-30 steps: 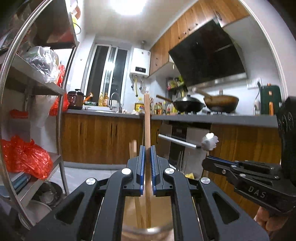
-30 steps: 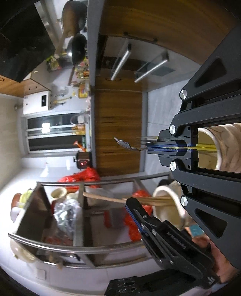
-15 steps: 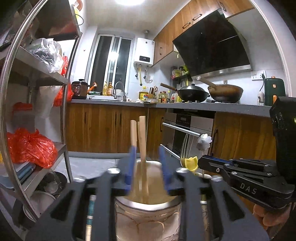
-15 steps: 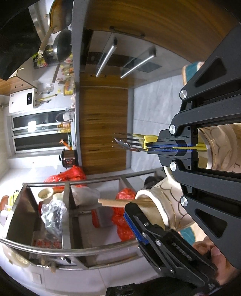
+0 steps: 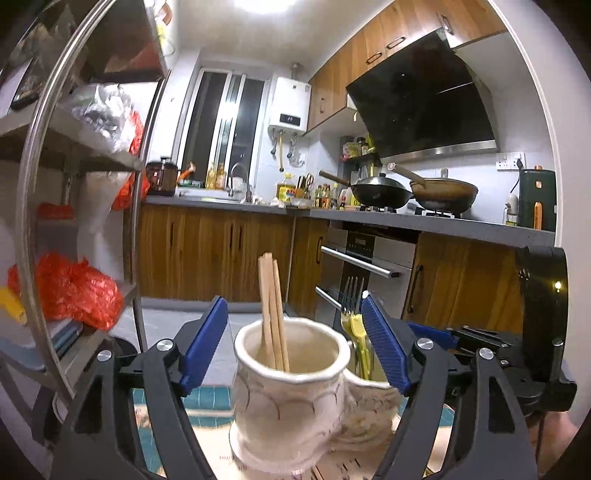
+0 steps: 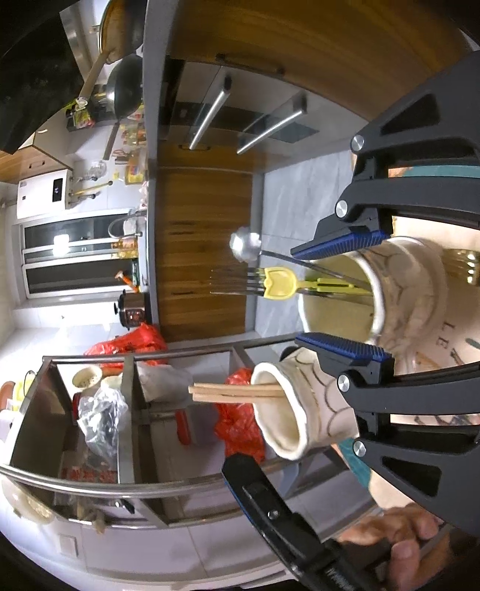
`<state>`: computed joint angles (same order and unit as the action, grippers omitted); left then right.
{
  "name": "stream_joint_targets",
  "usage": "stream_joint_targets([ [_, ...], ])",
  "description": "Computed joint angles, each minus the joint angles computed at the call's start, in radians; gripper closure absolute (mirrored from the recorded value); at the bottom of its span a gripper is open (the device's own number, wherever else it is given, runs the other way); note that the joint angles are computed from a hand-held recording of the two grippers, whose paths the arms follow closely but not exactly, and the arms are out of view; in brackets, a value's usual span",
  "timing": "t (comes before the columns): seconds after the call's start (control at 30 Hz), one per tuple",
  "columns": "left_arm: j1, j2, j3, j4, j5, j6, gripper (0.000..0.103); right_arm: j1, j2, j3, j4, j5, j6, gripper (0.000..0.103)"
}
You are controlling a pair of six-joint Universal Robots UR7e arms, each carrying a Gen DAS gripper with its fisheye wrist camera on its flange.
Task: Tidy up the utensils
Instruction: 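Release the chopstick into the tall pot while the right tool releases the spoon into the smaller pot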
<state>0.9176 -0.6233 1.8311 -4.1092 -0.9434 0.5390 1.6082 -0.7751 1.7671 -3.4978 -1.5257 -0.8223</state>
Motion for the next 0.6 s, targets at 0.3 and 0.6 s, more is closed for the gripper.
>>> stream_joint_targets([
  [0.3, -0.026, -0.042, 0.101, 0.069, 0.145, -0.109, 0.028, -0.022, -0.079, 0.114, -0.026, 0.007, 0.017, 0.056],
  [0.6, -0.022, -0.084, 0.179, 0.311, 0.21, -0.289, 0.028, -0.068, -0.15, 0.198, 0.076, -0.043, 0.053, 0.056],
])
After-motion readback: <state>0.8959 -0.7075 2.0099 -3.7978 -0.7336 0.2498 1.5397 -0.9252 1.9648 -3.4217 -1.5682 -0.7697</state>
